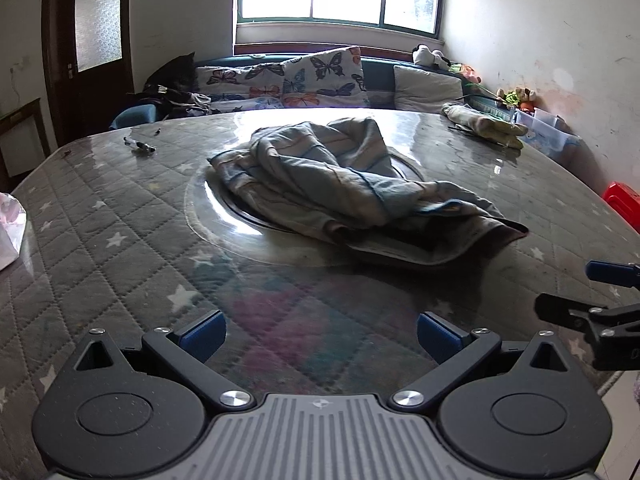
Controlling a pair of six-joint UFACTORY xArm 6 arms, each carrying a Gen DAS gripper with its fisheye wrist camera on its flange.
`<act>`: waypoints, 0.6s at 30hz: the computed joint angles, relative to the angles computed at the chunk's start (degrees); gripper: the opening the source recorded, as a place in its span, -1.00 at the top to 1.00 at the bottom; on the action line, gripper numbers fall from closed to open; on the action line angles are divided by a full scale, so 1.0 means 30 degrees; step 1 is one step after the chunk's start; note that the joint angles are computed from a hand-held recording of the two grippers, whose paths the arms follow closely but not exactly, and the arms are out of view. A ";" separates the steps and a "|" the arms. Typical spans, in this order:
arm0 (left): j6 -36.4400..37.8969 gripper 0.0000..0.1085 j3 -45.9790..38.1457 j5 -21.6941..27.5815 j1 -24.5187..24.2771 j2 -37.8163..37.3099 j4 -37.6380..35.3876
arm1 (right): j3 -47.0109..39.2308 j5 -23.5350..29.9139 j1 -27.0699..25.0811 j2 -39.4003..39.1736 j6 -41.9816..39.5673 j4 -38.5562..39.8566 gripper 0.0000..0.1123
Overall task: Fold clothes
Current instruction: 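Move both grippers toward the crumpled striped towel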
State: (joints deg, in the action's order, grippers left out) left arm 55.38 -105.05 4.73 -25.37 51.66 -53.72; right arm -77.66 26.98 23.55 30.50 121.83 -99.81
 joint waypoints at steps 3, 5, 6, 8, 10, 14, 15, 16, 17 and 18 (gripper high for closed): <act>-0.0028 -0.90 -0.0113 0.0190 0.0042 0.0026 -0.0229 | -0.0229 0.0297 0.0195 0.0184 -0.0267 0.0431 -0.83; -0.0272 -0.90 -0.0047 0.0055 0.0056 0.0025 0.0085 | -0.0247 -0.0149 0.0181 0.0247 0.0684 -0.0214 -0.83; -0.0265 -0.90 0.0159 -0.0132 -0.0030 -0.0073 0.0065 | 0.0087 -0.0286 0.0136 0.0025 0.1599 -0.0881 -0.83; 0.0280 -0.90 0.0928 -0.0741 -0.0435 -0.0487 -0.0630 | 0.0408 -0.0378 0.0117 -0.0181 0.2178 -0.1247 -0.83; 0.0231 -0.90 0.1302 -0.1135 -0.0666 -0.0616 -0.0657 | -0.0095 -0.0554 0.0095 0.0165 0.0856 -0.0044 -0.83; -0.1181 -0.90 0.1531 -0.1274 -0.0692 -0.0575 0.0958 | -0.0194 -0.0544 0.0119 0.0246 0.0655 0.0214 -0.83; -0.1234 -0.90 0.1685 -0.1353 -0.0734 -0.0653 0.1039 | -0.0171 -0.0592 0.0098 0.0241 0.0796 0.0083 -0.83; -0.1695 -0.90 0.1744 -0.1330 -0.0706 -0.0664 0.1584 | -0.0168 -0.0646 0.0082 0.0241 0.0857 0.0029 -0.83; -0.2042 -0.90 0.1847 -0.1341 -0.0702 -0.0702 0.2012 | -0.0173 -0.0655 0.0095 0.0241 0.0825 0.0057 -0.83; -0.2210 -0.90 0.1978 -0.1366 -0.0720 -0.0764 0.2241 | -0.0182 -0.0652 0.0117 0.0242 0.0766 0.0111 -0.83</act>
State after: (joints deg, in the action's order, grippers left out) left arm 48.75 -99.11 0.63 -27.53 49.37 -46.99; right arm -78.21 25.02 23.90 31.23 124.13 -99.48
